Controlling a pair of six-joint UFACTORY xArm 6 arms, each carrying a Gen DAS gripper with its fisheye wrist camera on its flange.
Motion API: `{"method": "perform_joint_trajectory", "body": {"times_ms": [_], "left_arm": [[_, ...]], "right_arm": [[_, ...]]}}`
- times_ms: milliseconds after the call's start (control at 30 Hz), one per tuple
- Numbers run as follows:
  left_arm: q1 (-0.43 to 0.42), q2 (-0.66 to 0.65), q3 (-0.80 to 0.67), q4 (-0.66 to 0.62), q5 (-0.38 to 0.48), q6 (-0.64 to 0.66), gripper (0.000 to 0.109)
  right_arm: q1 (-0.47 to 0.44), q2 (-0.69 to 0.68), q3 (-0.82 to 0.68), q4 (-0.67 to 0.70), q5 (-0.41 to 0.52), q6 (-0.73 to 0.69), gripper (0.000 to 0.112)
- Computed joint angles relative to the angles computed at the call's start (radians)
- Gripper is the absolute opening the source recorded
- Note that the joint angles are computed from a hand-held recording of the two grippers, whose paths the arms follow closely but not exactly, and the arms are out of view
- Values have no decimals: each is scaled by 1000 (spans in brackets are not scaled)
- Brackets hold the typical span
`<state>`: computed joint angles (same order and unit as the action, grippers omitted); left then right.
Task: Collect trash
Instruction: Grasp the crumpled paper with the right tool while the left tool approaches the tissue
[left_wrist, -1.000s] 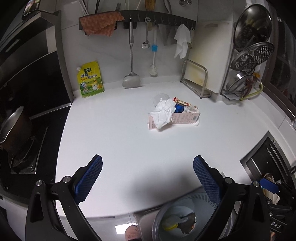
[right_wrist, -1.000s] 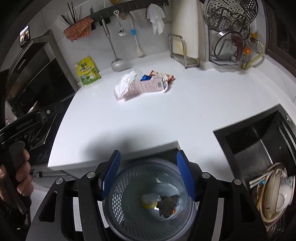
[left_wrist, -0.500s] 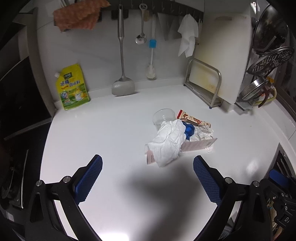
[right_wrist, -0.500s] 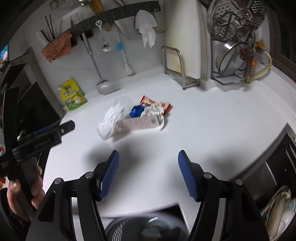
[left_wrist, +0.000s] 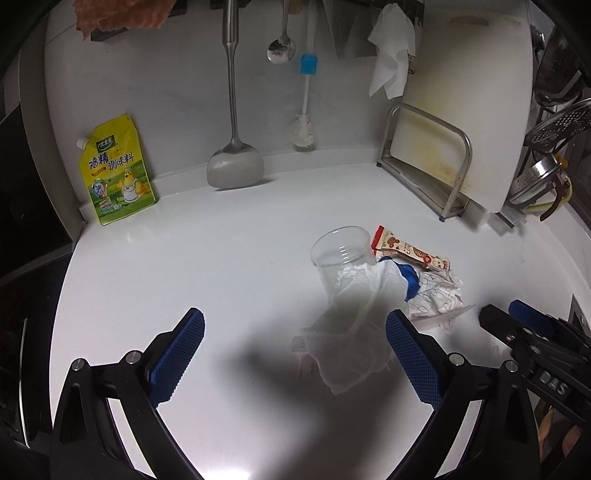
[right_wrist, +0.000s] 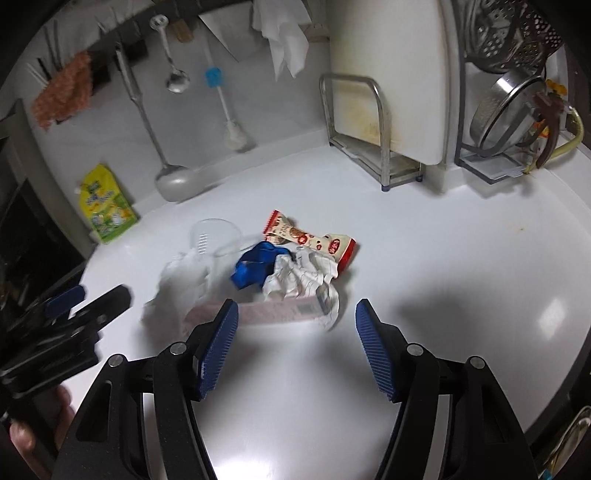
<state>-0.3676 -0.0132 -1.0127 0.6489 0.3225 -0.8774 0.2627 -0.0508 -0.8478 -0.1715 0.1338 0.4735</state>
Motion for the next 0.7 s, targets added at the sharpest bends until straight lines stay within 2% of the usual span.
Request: {"method": "perform_joint_trajectory", "body": {"times_ms": [300,433,600,700], "left_arm": [[15,24,-10,-14,-50,17,97],[19,27,-13,-6,-60,12,97],[20,27,-18,-24,-62,30,97],[19,24,-17,-31,-63,37,97]], "right_arm": [[-1,132,-138,2,60,-12,68],[1,184,-203,54,115,-31,68],[2,251,-291,50,206,-28,68],[4,271,-308,77,212,-50,68]]}}
